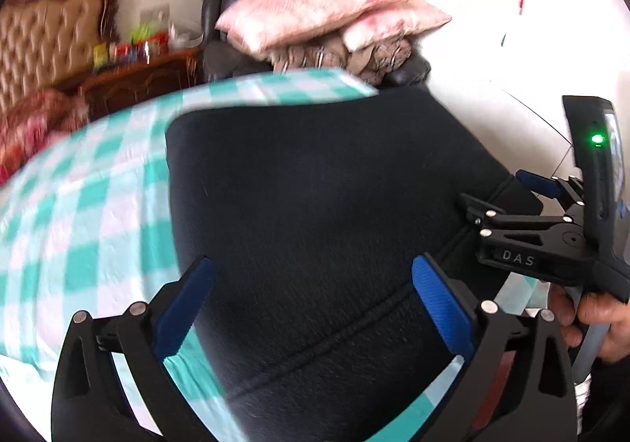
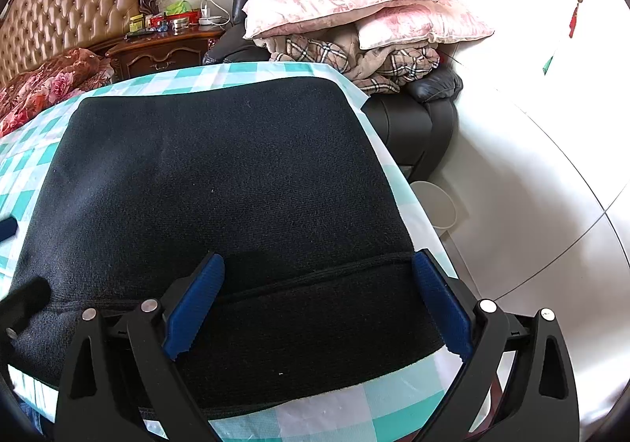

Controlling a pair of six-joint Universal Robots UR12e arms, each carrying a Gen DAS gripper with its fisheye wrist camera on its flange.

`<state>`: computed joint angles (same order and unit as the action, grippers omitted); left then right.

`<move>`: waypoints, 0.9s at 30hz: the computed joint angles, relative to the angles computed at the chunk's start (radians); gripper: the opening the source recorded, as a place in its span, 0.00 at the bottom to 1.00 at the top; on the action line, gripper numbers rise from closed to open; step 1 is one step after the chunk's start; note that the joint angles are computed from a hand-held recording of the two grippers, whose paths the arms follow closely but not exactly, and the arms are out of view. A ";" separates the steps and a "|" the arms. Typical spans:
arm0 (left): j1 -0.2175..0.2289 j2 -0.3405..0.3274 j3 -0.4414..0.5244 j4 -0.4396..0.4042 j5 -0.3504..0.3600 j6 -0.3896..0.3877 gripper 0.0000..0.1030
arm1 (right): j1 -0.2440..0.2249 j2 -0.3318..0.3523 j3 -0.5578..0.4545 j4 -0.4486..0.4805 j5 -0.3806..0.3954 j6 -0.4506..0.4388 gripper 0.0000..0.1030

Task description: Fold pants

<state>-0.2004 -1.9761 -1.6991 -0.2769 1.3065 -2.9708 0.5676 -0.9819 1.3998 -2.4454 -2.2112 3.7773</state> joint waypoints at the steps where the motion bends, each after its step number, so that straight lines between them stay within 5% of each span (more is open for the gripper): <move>1: 0.001 0.002 -0.001 0.015 0.003 0.014 0.98 | 0.000 0.000 0.000 0.000 -0.001 0.000 0.92; 10: 0.003 0.025 -0.026 0.072 -0.020 0.035 0.98 | -0.004 -0.027 0.012 0.035 -0.009 0.069 0.91; 18: 0.008 0.041 -0.024 0.028 -0.083 0.043 0.98 | 0.017 -0.067 0.026 0.173 -0.110 0.227 0.91; 27: -0.001 0.068 -0.039 -0.014 -0.115 0.092 0.98 | 0.055 -0.109 0.066 0.181 -0.117 0.323 0.91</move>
<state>-0.2015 -1.9079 -1.7383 -0.2906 1.1915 -2.8790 0.6222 -1.0911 1.4663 -2.2642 -2.3280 4.1002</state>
